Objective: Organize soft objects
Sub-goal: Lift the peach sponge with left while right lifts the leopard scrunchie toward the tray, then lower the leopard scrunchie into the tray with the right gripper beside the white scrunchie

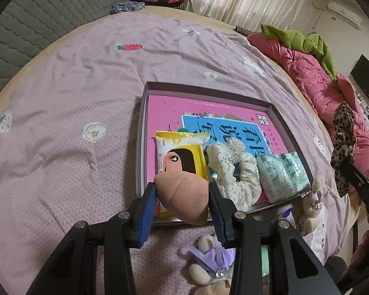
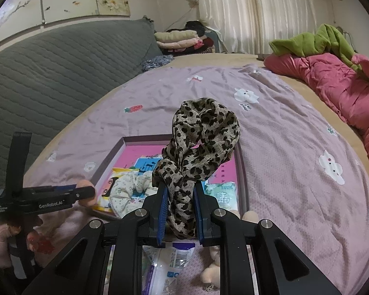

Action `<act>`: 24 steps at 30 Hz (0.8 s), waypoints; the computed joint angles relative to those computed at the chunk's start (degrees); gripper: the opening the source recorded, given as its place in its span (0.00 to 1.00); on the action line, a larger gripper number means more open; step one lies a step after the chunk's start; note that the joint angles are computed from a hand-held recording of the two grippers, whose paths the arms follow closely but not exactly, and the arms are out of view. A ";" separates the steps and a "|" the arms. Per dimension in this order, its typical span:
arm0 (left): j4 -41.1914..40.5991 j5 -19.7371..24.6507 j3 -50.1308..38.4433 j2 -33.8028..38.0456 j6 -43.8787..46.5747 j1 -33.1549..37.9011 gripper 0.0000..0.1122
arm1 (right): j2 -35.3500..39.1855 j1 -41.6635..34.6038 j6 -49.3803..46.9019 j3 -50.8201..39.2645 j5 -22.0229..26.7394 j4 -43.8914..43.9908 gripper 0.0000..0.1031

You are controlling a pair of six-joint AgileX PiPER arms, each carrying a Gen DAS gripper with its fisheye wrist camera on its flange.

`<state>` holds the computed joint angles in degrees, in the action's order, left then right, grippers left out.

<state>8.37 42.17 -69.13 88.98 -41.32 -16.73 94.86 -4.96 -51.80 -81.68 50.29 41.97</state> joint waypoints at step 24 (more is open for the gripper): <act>-2.99 -1.83 -0.17 3.76 3.14 1.60 0.37 | 5.61 2.50 3.78 -2.96 -1.40 -3.55 0.19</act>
<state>5.39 40.34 -69.30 92.74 -38.18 -15.13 100.47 -2.46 -48.02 -84.64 48.89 38.42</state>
